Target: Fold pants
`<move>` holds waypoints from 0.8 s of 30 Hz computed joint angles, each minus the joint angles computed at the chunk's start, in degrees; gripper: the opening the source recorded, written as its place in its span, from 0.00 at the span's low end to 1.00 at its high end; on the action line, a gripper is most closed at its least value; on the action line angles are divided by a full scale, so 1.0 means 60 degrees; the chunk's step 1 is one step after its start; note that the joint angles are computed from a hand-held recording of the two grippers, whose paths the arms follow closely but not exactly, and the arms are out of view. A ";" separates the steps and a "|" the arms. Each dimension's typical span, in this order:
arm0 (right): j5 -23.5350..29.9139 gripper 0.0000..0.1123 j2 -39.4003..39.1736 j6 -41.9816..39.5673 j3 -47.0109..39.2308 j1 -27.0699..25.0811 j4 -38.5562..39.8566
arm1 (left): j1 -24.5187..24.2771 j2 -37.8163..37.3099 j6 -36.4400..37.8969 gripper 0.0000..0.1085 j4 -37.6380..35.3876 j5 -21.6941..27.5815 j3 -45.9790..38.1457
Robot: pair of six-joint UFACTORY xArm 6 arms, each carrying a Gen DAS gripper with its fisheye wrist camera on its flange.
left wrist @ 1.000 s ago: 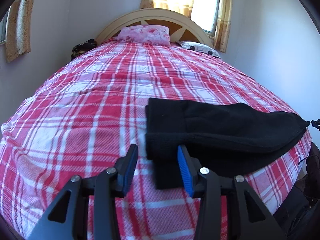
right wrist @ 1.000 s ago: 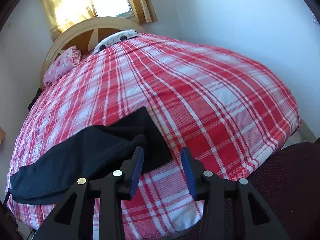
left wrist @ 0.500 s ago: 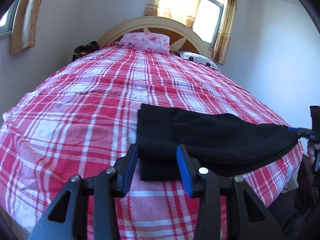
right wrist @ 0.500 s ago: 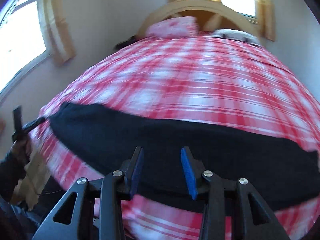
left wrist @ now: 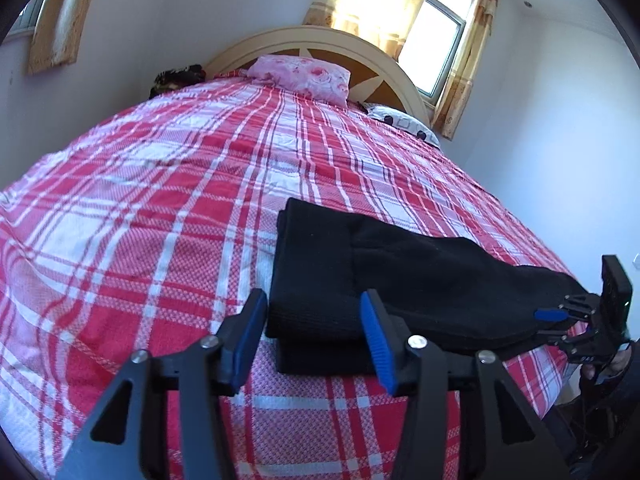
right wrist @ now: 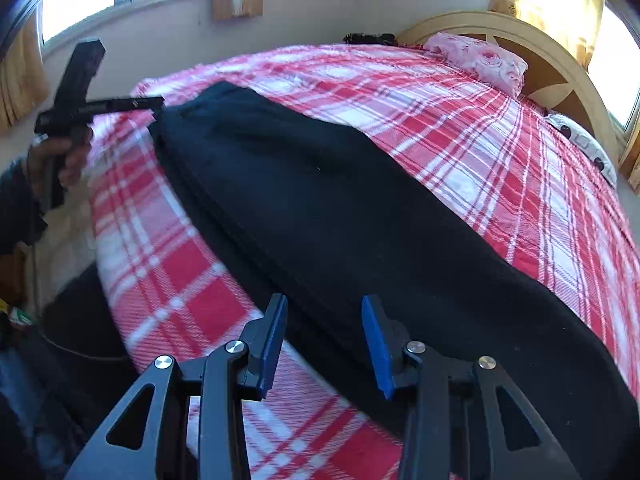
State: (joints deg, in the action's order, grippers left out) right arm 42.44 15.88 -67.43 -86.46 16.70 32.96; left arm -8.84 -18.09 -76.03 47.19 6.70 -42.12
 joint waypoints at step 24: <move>0.0948 0.01 0.0037 0.0032 -0.0146 -0.0442 0.0443 | -0.0182 -0.0380 -0.0233 0.09 0.0138 0.1350 0.0072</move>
State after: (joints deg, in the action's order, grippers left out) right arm 48.13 16.11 -67.24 -87.33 14.05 35.62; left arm -9.93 -20.37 -77.43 48.01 14.80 -41.69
